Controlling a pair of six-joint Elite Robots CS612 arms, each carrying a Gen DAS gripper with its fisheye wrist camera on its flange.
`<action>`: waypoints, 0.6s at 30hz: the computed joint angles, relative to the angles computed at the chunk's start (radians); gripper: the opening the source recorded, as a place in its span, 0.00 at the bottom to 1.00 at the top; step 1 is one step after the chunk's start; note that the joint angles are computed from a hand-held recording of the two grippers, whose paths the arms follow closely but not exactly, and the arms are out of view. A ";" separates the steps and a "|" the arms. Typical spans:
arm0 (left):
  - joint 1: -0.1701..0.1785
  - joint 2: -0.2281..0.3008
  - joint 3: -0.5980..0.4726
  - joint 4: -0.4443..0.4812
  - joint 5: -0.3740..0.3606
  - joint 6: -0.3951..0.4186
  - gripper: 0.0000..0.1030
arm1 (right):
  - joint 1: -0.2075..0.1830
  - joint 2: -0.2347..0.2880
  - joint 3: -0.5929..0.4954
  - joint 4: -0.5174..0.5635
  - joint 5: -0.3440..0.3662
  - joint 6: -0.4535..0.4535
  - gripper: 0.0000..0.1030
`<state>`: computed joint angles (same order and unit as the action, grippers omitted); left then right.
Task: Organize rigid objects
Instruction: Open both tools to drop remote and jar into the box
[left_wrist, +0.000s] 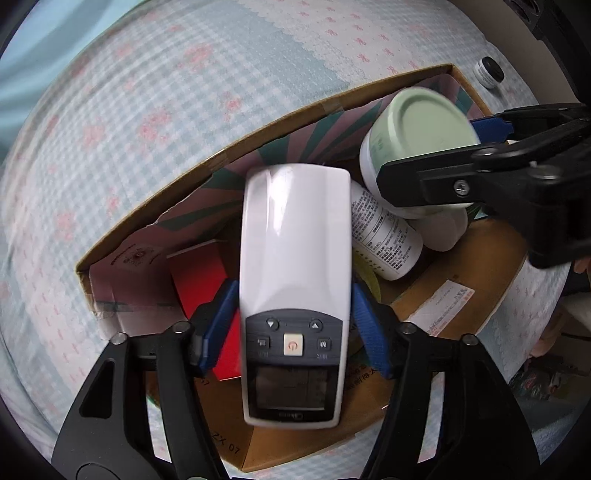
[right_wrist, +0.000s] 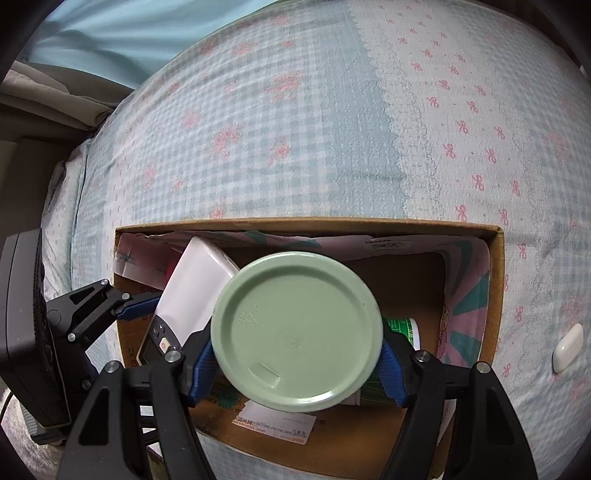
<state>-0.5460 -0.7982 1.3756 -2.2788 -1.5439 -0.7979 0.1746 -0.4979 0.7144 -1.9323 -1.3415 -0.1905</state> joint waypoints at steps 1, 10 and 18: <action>-0.001 -0.007 0.011 -0.017 0.007 -0.014 0.98 | -0.003 -0.009 0.019 -0.035 0.023 0.001 0.96; -0.002 -0.060 0.098 -0.095 0.012 -0.121 1.00 | -0.017 -0.076 0.128 -0.226 0.056 0.009 1.00; -0.007 -0.087 0.132 -0.116 0.015 -0.168 1.00 | -0.010 -0.081 0.130 -0.220 0.016 -0.025 1.00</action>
